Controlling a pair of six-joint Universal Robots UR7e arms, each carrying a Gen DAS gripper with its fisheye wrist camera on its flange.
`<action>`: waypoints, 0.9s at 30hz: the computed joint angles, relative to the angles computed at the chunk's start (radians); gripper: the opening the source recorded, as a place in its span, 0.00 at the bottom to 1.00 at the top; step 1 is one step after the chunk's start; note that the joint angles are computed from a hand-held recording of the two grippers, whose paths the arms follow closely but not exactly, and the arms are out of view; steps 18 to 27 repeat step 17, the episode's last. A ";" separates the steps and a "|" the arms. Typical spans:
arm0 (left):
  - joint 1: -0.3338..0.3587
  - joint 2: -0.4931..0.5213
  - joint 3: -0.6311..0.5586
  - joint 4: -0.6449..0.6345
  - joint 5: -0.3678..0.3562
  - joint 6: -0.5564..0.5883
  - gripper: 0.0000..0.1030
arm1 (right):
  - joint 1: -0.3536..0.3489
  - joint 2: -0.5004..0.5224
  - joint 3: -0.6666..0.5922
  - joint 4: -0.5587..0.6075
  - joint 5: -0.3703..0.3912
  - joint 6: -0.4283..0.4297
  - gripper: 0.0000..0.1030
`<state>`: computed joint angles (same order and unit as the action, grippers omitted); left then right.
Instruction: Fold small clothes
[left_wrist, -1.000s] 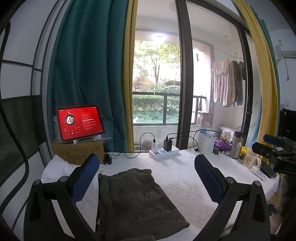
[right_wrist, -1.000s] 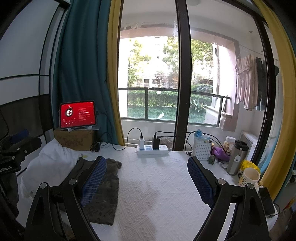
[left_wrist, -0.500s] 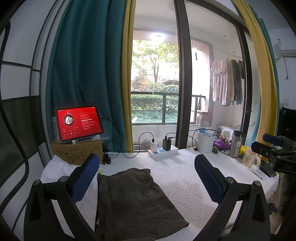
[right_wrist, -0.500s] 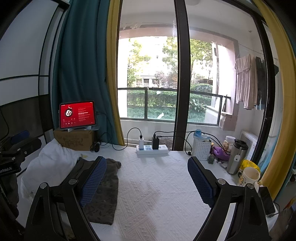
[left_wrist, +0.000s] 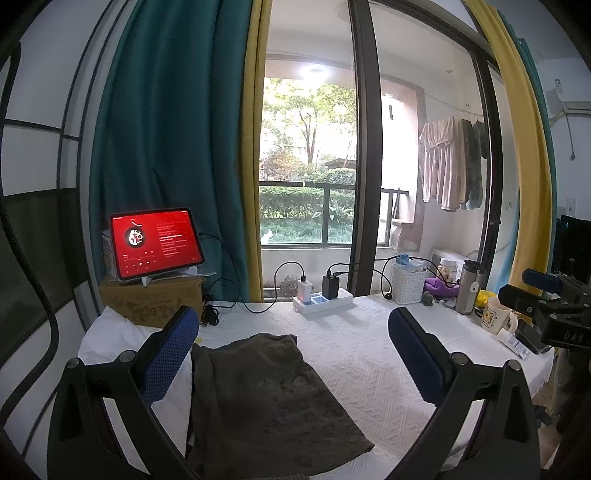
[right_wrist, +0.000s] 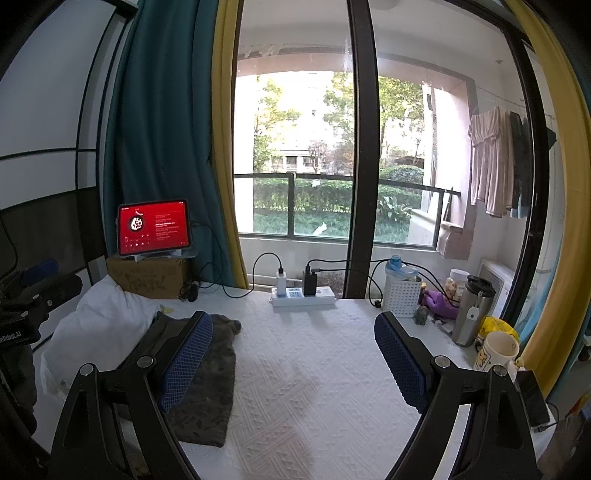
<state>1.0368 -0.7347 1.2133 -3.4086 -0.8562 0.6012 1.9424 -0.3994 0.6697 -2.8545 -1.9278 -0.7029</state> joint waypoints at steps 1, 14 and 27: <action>0.000 0.001 -0.002 0.000 0.000 0.001 0.99 | 0.000 0.000 0.000 0.001 0.000 0.000 0.88; 0.001 0.004 -0.003 0.004 -0.004 -0.004 0.99 | -0.001 0.000 0.005 -0.006 -0.003 -0.002 0.88; 0.002 0.004 0.001 0.001 -0.012 -0.006 0.99 | -0.002 0.000 0.005 -0.005 -0.001 -0.002 0.88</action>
